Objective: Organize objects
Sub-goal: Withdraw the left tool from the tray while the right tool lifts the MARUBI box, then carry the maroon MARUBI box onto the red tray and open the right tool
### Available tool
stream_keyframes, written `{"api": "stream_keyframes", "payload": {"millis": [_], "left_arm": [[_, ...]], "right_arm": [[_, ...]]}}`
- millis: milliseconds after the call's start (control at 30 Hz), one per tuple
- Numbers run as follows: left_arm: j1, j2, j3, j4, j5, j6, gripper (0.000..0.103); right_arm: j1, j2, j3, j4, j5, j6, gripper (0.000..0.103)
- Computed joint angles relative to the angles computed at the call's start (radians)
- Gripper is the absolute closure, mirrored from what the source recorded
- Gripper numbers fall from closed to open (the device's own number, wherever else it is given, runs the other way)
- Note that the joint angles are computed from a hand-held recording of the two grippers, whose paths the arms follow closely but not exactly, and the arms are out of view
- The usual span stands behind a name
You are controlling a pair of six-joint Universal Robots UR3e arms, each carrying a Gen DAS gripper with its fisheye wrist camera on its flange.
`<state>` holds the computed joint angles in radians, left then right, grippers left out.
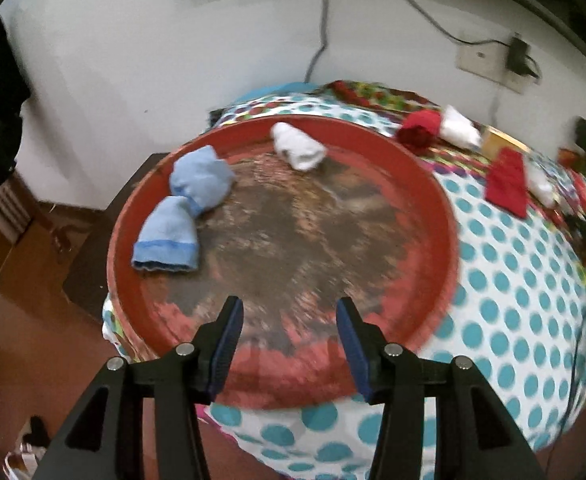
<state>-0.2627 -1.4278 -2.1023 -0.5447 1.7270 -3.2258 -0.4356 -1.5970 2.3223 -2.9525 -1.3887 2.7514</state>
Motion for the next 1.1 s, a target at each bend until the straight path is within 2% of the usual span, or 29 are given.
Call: {"api": "stream_keyframes", "payload": {"millis": [233,333,367,400,500,567,667,733,833,967,1100], "left_arm": [[-0.046,0.063,-0.123,0.061,0.005,0.054,0.053],[-0.025,0.117,-0.167,0.056,-0.043,0.089,0.053],[-0.022,0.141,-0.185,0.062,-0.05,0.094,0.053],[-0.02,0.161,-0.201,0.068,-0.056,0.098,0.053],[-0.039,0.206,-0.242,0.103,-0.034,0.117,0.053],[-0.045,0.214,-0.249,0.108,-0.026,0.121,0.053],[-0.015,0.252,-0.262,0.089,-0.079,0.136,0.053],[0.012,0.29,-0.279,0.083,-0.122,0.155,0.053],[0.038,0.324,-0.296,0.077,-0.15,0.172,0.053],[0.116,0.383,-0.321,0.03,-0.224,0.188,0.053],[0.185,0.439,-0.342,-0.008,-0.28,0.203,0.053]], "right_arm": [[0.043,0.018,-0.004,-0.042,-0.078,0.019,0.061],[0.082,0.026,-0.019,-0.038,-0.136,0.076,0.062],[0.079,0.02,-0.028,-0.01,-0.132,0.102,0.065],[0.084,0.017,-0.03,-0.001,-0.135,0.121,0.076],[0.135,0.027,-0.04,-0.001,-0.196,0.175,0.076],[0.148,0.012,-0.041,0.022,-0.207,0.206,0.076],[0.16,-0.035,-0.025,0.04,-0.208,0.246,0.076],[0.144,-0.107,-0.007,0.081,-0.165,0.281,0.076],[0.169,-0.197,0.003,0.124,-0.154,0.318,0.076],[0.288,-0.254,-0.04,0.181,-0.162,0.367,0.076],[0.486,-0.152,-0.16,0.188,-0.201,0.429,0.076]]}}
